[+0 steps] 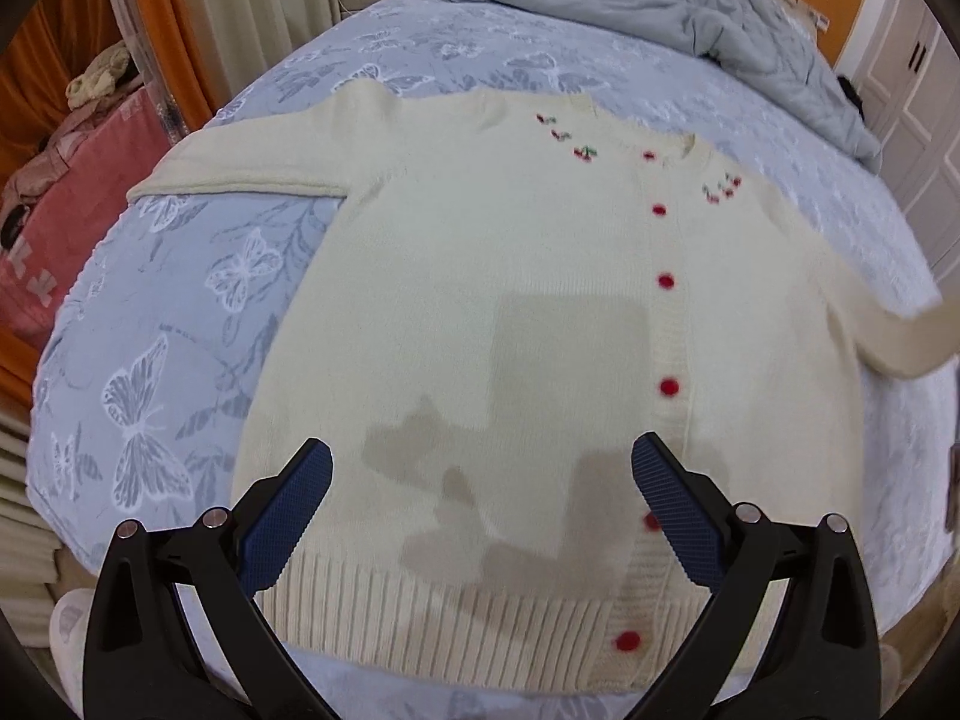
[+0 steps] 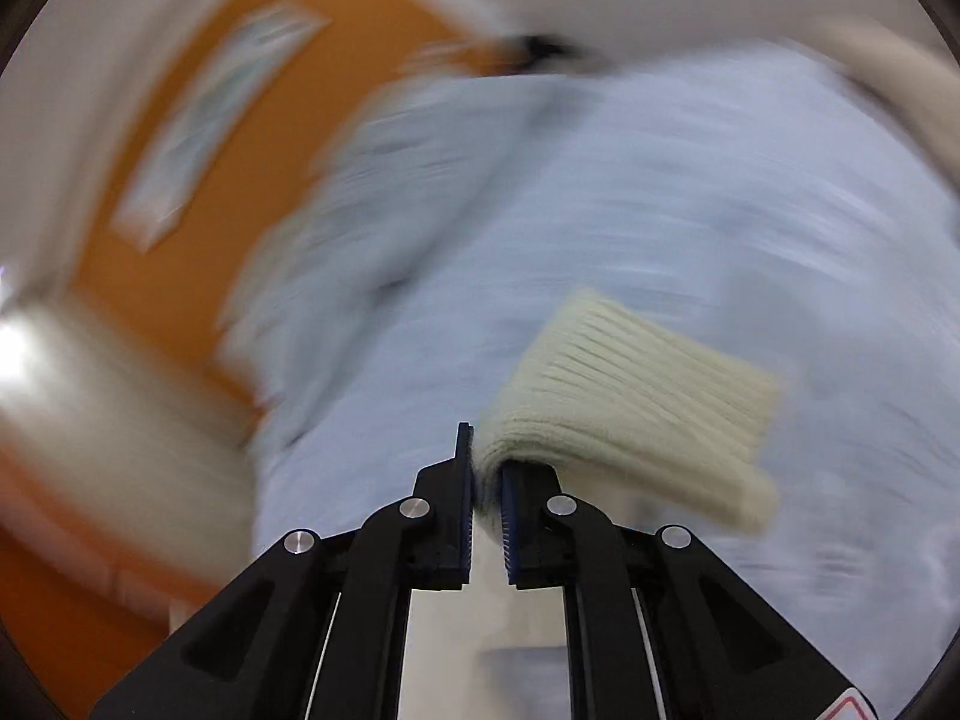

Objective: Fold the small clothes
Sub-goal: 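Grasp a cardigan sleeve with the right gripper and fold it across the body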

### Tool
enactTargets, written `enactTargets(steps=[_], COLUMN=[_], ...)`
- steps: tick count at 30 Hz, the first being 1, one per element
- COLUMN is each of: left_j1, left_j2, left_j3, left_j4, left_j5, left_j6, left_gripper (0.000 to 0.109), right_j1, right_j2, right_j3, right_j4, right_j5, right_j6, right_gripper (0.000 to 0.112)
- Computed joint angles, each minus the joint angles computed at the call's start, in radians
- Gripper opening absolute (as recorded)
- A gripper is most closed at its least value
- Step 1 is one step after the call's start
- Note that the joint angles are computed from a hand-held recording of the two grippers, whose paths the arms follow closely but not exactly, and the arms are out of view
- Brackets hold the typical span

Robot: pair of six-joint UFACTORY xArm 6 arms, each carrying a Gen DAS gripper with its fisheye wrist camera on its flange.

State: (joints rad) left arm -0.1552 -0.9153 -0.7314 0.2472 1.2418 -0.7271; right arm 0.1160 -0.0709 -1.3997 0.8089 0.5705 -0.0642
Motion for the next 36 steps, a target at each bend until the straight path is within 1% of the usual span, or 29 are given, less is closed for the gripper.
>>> enactTargets(steps=[1, 3, 5, 7, 8, 10, 11, 12, 13, 14, 15, 16, 17, 18, 19, 22, 23, 24, 25, 26, 27, 28, 29, 30, 31, 32, 33, 34, 36], left_j1=[0.016, 0.057, 0.089, 0.145, 0.170, 0.220, 0.254, 0.281, 0.304, 0.318, 0.326, 0.328, 0.327, 0.331, 0.333, 0.339, 0.339, 0.342, 0.336, 0.328, 0.325, 0.323, 0.322, 0.323, 0.322, 0.322, 0.319, 0.316, 0.310], left_j2=[-0.002, -0.005, -0.004, 0.014, 0.029, 0.074, 0.106, 0.132, 0.186, 0.221, 0.271, 0.323, 0.400, 0.466, 0.500, 0.639, 0.673, 0.697, 0.721, 0.738, 0.742, 0.745, 0.736, 0.723, 0.713, 0.698, 0.703, 0.718, 0.749], left_j3=[0.000, -0.003, -0.011, -0.023, -0.030, -0.050, -0.059, -0.064, -0.081, -0.092, -0.104, -0.120, -0.147, -0.167, -0.177, -0.233, -0.248, -0.258, -0.281, -0.299, -0.309, -0.319, -0.322, -0.318, -0.318, -0.311, -0.315, -0.317, -0.317], left_j4=[-0.010, -0.042, -0.057, -0.119, -0.151, -0.226, -0.285, -0.348, -0.401, -0.431, -0.470, -0.482, -0.465, -0.477, -0.484, -0.513, -0.510, -0.519, -0.490, -0.455, -0.443, -0.438, -0.432, -0.440, -0.447, -0.455, -0.460, -0.476, -0.457], left_j5=[-0.013, -0.052, -0.090, -0.145, -0.162, -0.201, -0.233, -0.267, -0.301, -0.321, -0.352, -0.377, -0.402, -0.432, -0.444, -0.468, -0.475, -0.483, -0.469, -0.463, -0.463, -0.467, -0.491, -0.515, -0.538, -0.556, -0.557, -0.548, -0.511], left_j6=[0.008, 0.031, 0.039, 0.083, 0.107, 0.161, 0.200, 0.246, 0.281, 0.304, 0.335, 0.348, 0.333, 0.334, 0.332, 0.298, 0.277, 0.282, 0.272, 0.265, 0.273, 0.289, 0.309, 0.331, 0.350, 0.369, 0.393, 0.417, 0.412], left_gripper=[0.098, 0.098, 0.098, 0.098, 0.098, 0.098, 0.098, 0.098, 0.098, 0.098, 0.098, 0.098, 0.098, 0.098, 0.098, 0.096, 0.085, 0.068, 0.059, 0.038, 0.023, 0.018, 0.012, 0.012, 0.012, 0.012, 0.013, 0.014, 0.016], right_j1=[0.044, 0.169, 0.297, 0.408, 0.456, 0.498, 0.503, 0.495, 0.471, 0.462, 0.454, 0.430, 0.400, 0.392, 0.368, 0.319, 0.313, 0.305, 0.301, 0.304, 0.308, 0.313, 0.315, 0.313, 0.308, 0.303, 0.298, 0.286, 0.259], right_j2=[0.015, 0.075, 0.163, 0.271, 0.308, 0.311, 0.286, 0.249, 0.187, 0.136, 0.081, 0.039, 0.019, 0.014, 0.028, 0.078, 0.103, 0.124, 0.158, 0.186, 0.212, 0.241, 0.249, 0.232, 0.179, 0.142, 0.119, 0.110, 0.166], right_j3=[-0.047, -0.177, -0.294, -0.390, -0.405, -0.353, -0.298, -0.230, -0.130, -0.052, 0.030, 0.091, 0.120, 0.128, 0.127, 0.116, 0.105, 0.089, 0.061, 0.038, 0.015, -0.022, -0.040, -0.018, 0.032, 0.078, 0.108, 0.129, 0.127], right_j4=[0.018, 0.066, 0.071, -0.006, -0.088, -0.193, -0.196, -0.181, -0.187, -0.221, -0.289, -0.393, -0.486, -0.537, -0.585, -0.588, -0.559, -0.524, -0.499, -0.516, -0.531, -0.559, -0.563, -0.524, -0.452, -0.421, -0.425, -0.454, -0.499], right_j5=[0.011, 0.064, 0.140, 0.213, 0.221, 0.190, 0.160, 0.132, 0.100, 0.070, 0.036, 0.028, 0.062, 0.083, 0.106, 0.135, 0.131, 0.128, 0.123, 0.122, 0.128, 0.152, 0.148, 0.102, 0.015, -0.035, -0.067, -0.063, 0.038], right_j6=[-0.038, -0.127, -0.176, -0.174, -0.147, -0.084, -0.065, -0.053, -0.019, 0.023, 0.089, 0.171, 0.235, 0.271, 0.289, 0.289, 0.295, 0.292, 0.300, 0.333, 0.353, 0.368, 0.353, 0.329, 0.286, 0.265, 0.271, 0.294, 0.343], right_gripper=[0.009, 0.010, 0.015, 0.038, 0.038, 0.038, 0.038, 0.041, 0.050, 0.054, 0.058, 0.058, 0.058, 0.058, 0.058, 0.058, 0.058, 0.061, 0.064, 0.063, 0.043, 0.018, 0.017, 0.009, 0.009, 0.009, 0.008, 0.008, 0.009])
